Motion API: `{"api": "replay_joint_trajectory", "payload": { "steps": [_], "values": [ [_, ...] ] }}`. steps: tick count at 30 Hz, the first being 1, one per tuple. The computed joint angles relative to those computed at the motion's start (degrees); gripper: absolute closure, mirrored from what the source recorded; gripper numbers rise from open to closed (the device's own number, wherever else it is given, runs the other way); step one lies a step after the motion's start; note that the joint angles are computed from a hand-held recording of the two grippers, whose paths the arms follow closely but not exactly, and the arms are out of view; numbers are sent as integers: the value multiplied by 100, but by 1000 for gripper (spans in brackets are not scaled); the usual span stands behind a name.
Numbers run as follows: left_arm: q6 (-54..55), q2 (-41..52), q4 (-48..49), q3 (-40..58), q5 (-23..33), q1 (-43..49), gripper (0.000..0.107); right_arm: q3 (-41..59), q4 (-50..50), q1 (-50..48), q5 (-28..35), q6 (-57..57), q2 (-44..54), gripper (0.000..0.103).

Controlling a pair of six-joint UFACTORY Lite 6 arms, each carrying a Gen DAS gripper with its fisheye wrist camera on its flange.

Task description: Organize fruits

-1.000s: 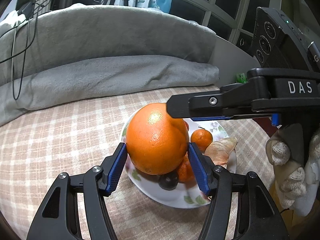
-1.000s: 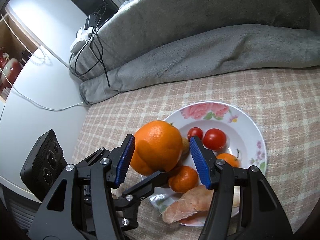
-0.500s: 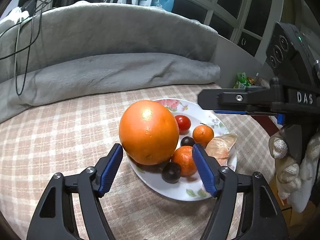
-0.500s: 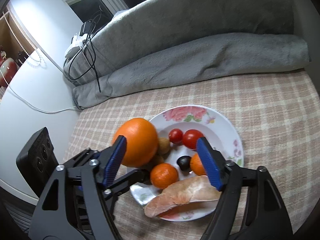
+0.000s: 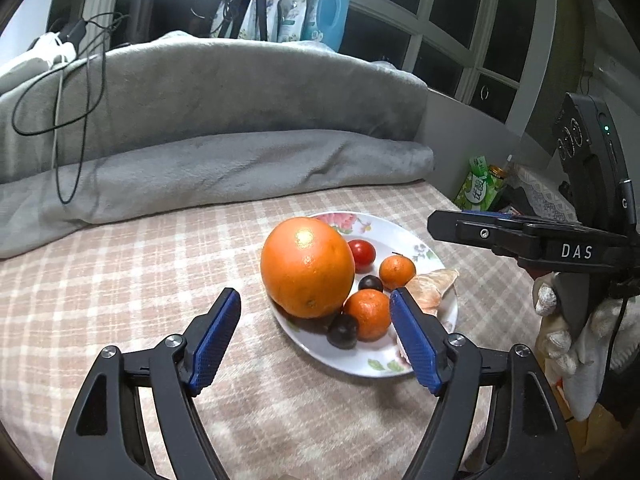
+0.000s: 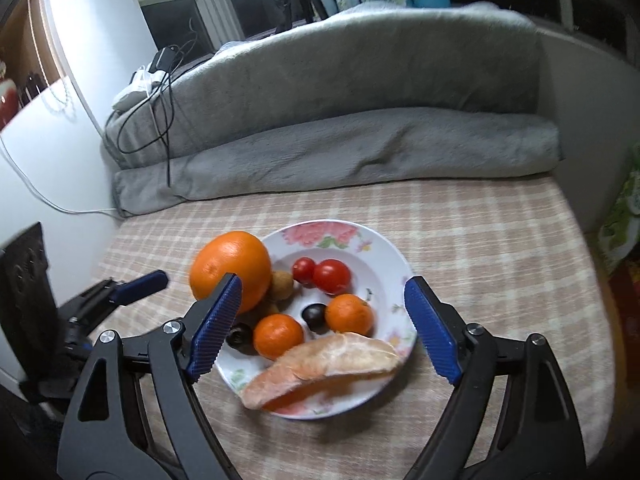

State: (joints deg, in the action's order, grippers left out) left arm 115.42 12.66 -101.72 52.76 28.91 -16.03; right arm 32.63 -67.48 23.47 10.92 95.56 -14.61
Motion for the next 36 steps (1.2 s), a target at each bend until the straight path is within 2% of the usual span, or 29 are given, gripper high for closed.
{"api": "replay_joint_trajectory", "payload": {
  "steps": [2, 11, 16, 18, 21, 31, 36],
  "values": [
    [166, -189, -121, -207, -37, 12, 30, -141, -382, 321, 495, 468, -247, 6],
    [527, -1056, -482, -983, -42, 108, 25, -318, -528, 1569, 2192, 749, -831, 6],
    [553, -1432, -690, -1214, -256, 52, 24, -320, -572, 2192, 2961, 995, -891, 6],
    [392, -1510, -658, -1234, -502, -5, 23, -330, -536, 2386, 3215, 1085, -924, 6],
    [323, -1627, -710, -1334, -769, -70, 23, -363, -521, 2512, 3379, 1176, -977, 5],
    [339, -2024, -759, -1647, -843, -64, 23, -501, -437, 2913, 3937, 1435, -1098, 5],
    [592, -2124, -1137, -1702, -1115, -258, 23, -438, -448, 3109, 4254, 1479, -953, 5]
  ]
}}
